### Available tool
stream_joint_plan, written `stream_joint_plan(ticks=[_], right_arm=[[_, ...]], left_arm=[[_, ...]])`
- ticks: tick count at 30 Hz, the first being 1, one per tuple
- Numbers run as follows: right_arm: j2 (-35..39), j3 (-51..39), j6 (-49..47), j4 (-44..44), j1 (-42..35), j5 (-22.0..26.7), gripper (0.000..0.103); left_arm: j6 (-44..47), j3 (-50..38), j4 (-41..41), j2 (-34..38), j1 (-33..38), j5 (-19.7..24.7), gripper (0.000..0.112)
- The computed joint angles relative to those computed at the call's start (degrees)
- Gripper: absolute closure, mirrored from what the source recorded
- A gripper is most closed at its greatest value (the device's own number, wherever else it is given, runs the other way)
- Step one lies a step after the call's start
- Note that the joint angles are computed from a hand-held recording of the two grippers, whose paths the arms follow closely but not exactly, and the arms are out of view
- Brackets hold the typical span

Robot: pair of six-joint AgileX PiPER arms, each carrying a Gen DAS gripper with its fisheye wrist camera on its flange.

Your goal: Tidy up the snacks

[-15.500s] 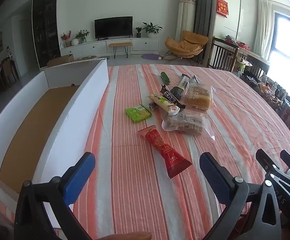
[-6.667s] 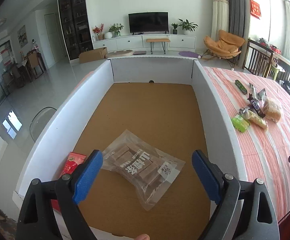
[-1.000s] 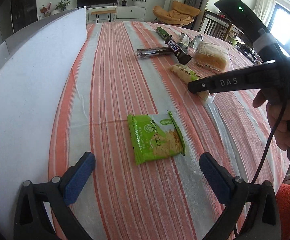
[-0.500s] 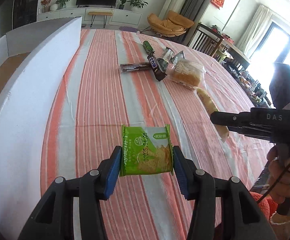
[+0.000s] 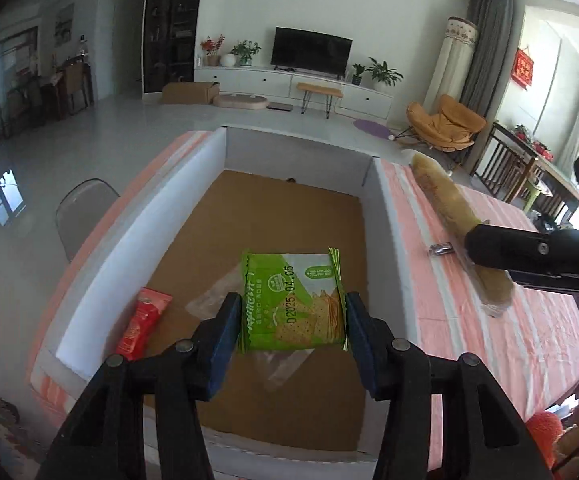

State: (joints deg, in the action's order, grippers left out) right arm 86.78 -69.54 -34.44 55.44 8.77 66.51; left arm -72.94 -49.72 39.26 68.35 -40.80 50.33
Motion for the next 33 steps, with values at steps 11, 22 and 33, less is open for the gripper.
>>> stream_joint_plan(ticks=[11,22,33], right_arm=[[-4.03,13.26,-3.90,-12.96,-3.05,-17.24,0.031],[6.20,28.88,-22.93,-9.86,-33.99,-54.23,0.031],[8.25,27.66,-16.68,-10.07,-35.65,-60.63,0.031]], left_arm=[[-22.19,11.05,23.79,4.05,11.68,-1.23,0.025],[-20.83,8.09,23.81,12.86,5.81,1.43,0.025],[-34.23,0.79,28.25,10.24,-13.07,9.83,0.010]])
